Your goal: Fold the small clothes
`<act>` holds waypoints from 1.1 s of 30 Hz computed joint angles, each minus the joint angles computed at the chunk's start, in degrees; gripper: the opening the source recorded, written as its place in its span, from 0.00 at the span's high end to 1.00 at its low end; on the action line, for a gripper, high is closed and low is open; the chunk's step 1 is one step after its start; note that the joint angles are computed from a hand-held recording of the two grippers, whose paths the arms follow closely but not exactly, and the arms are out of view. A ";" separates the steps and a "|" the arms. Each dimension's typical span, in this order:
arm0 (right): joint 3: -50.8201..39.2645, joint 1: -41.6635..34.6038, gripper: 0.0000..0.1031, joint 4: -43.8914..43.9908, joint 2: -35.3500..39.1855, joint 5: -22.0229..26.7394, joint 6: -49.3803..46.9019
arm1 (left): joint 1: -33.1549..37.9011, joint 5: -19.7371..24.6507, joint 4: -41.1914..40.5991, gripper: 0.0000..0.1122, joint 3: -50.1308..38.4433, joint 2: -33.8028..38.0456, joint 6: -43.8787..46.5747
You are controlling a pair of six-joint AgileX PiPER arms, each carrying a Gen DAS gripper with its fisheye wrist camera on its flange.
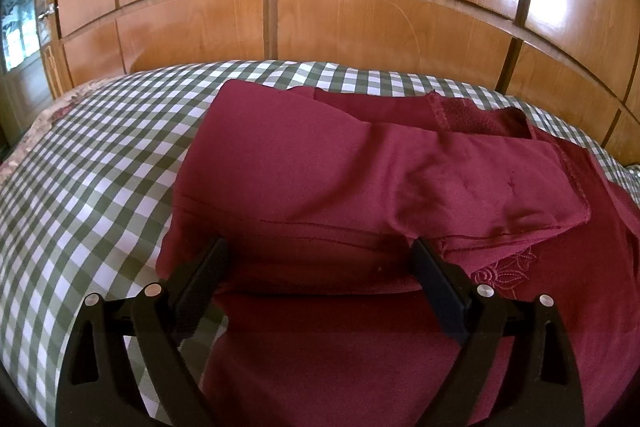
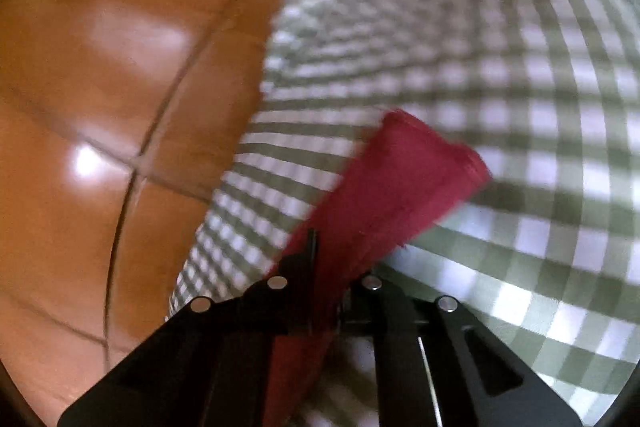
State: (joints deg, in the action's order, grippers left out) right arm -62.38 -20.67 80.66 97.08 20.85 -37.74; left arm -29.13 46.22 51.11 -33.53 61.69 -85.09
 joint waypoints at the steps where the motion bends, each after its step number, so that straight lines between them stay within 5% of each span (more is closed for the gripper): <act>1: -0.31 1.57 0.94 -1.25 -1.00 -0.74 -0.08 | -0.21 0.13 0.09 0.18 0.20 -0.20 -0.23; 11: -6.35 21.78 0.94 -28.36 -5.44 -6.81 21.09 | -0.48 -0.43 0.89 0.18 0.55 0.02 -1.91; 17: -11.70 33.94 0.94 -33.97 -3.38 -6.78 26.55 | -0.89 -0.29 1.16 0.18 0.62 -0.01 -2.74; 27: -27.52 53.30 0.94 -49.88 10.08 -3.41 33.67 | -1.28 -0.30 1.56 0.18 0.88 -0.19 -3.75; 33: -37.27 59.92 0.94 -60.23 19.79 3.19 37.82 | -1.08 -0.67 1.68 0.18 0.94 -0.28 -3.99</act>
State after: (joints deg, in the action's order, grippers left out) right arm -99.65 39.25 20.43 116.87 24.04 0.08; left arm -30.21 45.54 52.79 -32.59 61.41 -89.07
